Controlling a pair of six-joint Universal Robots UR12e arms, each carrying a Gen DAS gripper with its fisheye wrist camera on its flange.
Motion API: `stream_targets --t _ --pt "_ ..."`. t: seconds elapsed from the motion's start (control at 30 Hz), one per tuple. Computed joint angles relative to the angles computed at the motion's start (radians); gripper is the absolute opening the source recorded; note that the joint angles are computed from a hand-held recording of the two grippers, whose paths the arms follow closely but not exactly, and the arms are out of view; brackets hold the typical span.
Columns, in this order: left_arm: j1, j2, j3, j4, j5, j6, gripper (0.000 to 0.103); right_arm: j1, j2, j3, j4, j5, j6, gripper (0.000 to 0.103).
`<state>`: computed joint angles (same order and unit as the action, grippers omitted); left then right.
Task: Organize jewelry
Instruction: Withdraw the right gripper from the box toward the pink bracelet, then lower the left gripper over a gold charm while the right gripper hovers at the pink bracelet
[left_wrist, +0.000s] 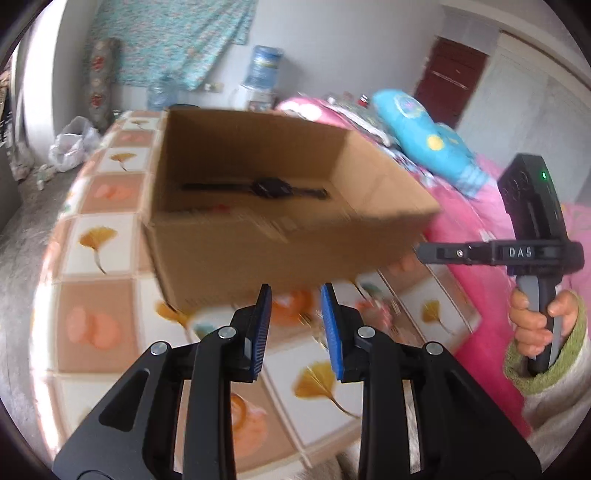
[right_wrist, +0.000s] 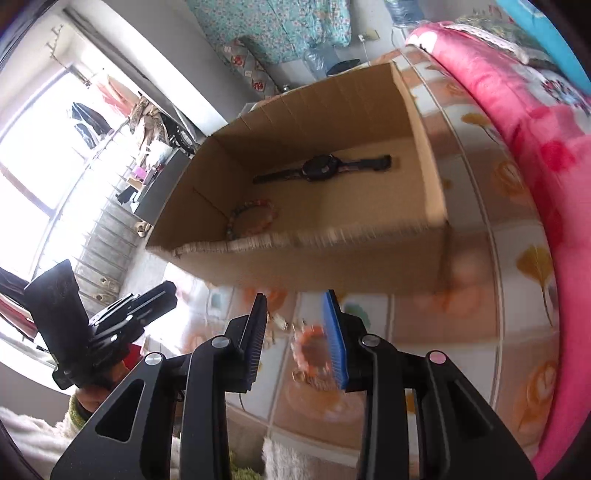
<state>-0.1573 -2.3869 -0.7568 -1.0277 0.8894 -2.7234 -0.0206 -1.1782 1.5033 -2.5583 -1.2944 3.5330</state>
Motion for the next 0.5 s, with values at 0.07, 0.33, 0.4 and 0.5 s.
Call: stream_targets --t 0.07,0.33,0.4,0.5 --pt "-0.009 0.013 -0.027 -0.036 0.017 0.046 0.026 0.007 -0.011 0.039 -0.013 0.024 0.017 0.032" --pt "-0.051 0.01 -0.049 -0.067 0.138 0.141 0.026 0.069 0.004 0.05 0.05 -0.074 -0.084 0.032" --pt "-0.061 0.003 -0.042 -0.059 0.174 0.153 0.026 0.071 0.009 0.045 0.059 -0.079 -0.092 0.032" --pt "-0.068 -0.007 -0.03 -0.054 0.203 0.149 0.026 0.072 0.015 0.038 0.046 -0.073 -0.091 0.032"
